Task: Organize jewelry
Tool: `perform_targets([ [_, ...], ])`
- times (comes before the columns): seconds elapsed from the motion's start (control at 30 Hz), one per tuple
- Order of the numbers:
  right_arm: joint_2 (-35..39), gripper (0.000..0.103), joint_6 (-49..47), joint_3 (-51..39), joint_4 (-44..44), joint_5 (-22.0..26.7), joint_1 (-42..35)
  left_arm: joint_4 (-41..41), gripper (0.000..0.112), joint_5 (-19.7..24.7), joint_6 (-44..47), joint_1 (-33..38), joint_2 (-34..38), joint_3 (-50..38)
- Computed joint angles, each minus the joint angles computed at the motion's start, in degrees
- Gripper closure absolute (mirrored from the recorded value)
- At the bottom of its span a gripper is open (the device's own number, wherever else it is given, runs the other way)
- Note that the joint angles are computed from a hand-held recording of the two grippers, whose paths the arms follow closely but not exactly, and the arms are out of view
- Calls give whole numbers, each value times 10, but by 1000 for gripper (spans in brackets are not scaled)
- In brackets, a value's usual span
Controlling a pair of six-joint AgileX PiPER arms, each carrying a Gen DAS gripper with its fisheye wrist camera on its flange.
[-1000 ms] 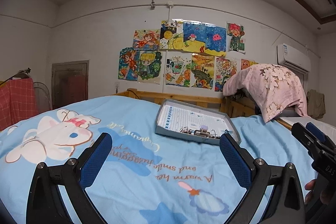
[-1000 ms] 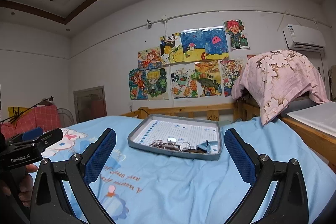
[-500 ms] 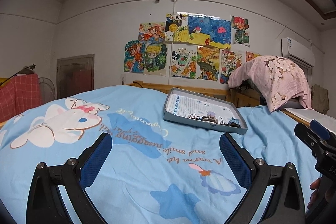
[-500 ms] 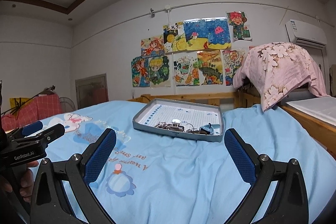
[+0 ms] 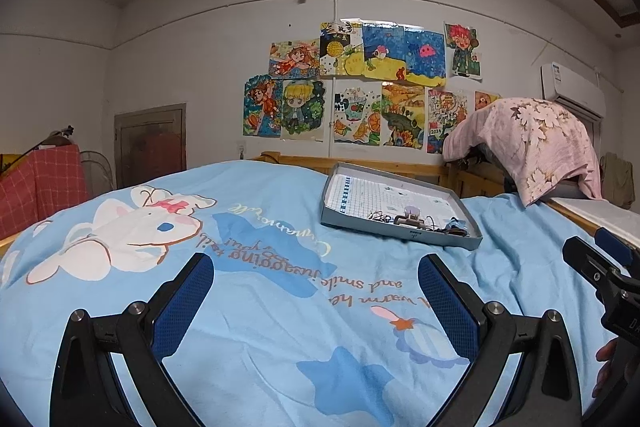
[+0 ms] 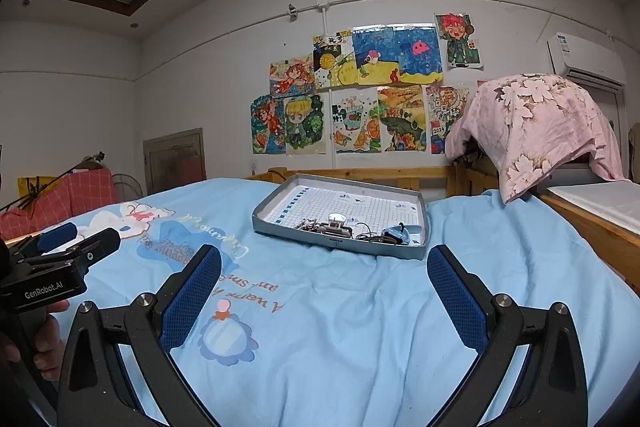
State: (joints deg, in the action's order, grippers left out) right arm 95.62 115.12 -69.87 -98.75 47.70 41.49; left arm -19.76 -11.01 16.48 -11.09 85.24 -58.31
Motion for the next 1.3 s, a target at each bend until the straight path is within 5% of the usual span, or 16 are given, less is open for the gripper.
perform_targets([
  [1.3,10,2,-12,-13,16,-7,3,-11,9,-1,10,-2,-1,1],
])
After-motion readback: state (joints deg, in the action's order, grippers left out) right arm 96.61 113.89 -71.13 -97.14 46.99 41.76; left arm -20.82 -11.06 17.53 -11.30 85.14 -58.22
